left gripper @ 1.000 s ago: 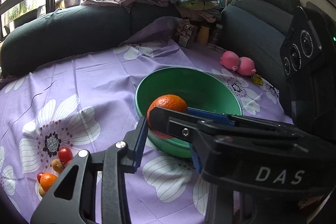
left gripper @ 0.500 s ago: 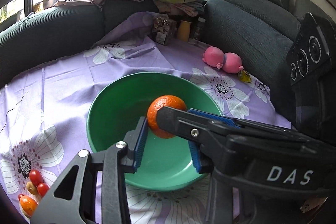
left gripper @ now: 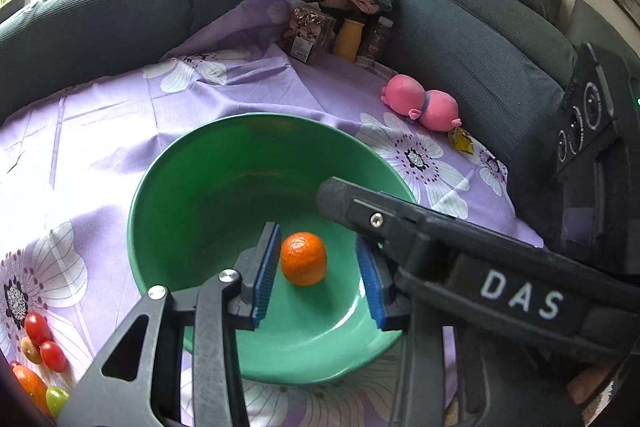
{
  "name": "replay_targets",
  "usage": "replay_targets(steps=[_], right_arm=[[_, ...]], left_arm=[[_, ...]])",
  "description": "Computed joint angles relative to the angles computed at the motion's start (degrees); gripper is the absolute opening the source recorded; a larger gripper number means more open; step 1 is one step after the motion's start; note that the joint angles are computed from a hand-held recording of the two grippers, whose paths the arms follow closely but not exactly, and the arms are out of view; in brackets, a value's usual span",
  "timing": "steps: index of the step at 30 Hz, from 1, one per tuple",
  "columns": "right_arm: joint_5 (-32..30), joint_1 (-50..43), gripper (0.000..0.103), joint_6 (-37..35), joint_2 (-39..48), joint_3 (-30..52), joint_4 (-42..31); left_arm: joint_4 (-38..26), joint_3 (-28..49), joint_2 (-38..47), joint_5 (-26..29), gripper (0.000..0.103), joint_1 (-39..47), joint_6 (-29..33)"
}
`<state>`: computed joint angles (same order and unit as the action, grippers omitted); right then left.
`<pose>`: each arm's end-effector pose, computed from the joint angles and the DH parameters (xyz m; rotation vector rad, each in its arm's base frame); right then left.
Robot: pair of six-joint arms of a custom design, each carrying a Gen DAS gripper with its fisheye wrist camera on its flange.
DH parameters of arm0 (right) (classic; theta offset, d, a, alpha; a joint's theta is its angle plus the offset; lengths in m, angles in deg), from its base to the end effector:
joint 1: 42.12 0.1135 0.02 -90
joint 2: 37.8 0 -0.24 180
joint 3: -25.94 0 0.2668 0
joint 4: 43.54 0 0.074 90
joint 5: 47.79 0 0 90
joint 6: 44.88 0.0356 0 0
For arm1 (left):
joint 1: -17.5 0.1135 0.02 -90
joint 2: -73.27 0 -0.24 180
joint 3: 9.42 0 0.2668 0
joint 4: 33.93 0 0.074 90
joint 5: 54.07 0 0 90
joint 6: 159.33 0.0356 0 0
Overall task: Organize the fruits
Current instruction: 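Carry the orange in the right tool and release it into the green bowl, then withdraw the right tool from the bowl back to the fruit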
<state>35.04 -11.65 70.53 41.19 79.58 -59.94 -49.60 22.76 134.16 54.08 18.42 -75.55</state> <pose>0.2536 0.1544 0.1621 -0.1716 2.3729 0.6307 0.2145 -0.0076 0.1196 0.0111 2.3343 -0.4169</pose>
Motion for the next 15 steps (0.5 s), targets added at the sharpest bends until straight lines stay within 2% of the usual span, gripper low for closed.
replay_targets(steps=[2, 3, 4, 8, 11, 15], right_arm=[[2.87, 0.48, 0.052, 0.49, 0.56, 0.10, 0.79], [5.11, 1.09, 0.058, 0.82, 0.49, -0.43, 2.11], [7.45, 1.67, 0.061, 1.14, 0.43, -0.94, 3.44], [17.37, 4.49, 0.061, 1.89, 2.15, -0.04, 3.90], [19.19, 5.58, 0.061, 1.50, 4.18, 1.25, 3.58], [22.66, 7.65, 0.061, -0.09, 8.79, 4.79, 3.61]], left_arm=[[-2.35, -1.84, -4.67, 1.87, 0.050, 3.07, 0.21], [-4.16, -2.67, -7.39, 2.65, 0.051, 5.04, 0.59], [-6.39, -3.34, -10.20, 3.46, 0.052, 7.35, 1.08], [-16.78, -4.81, -20.84, 8.97, 0.052, 19.47, 4.55], [-25.05, -4.58, -26.60, 14.41, 0.053, 30.53, 10.37], [-34.29, -1.89, -26.35, 23.28, 0.055, 46.54, 21.49]])
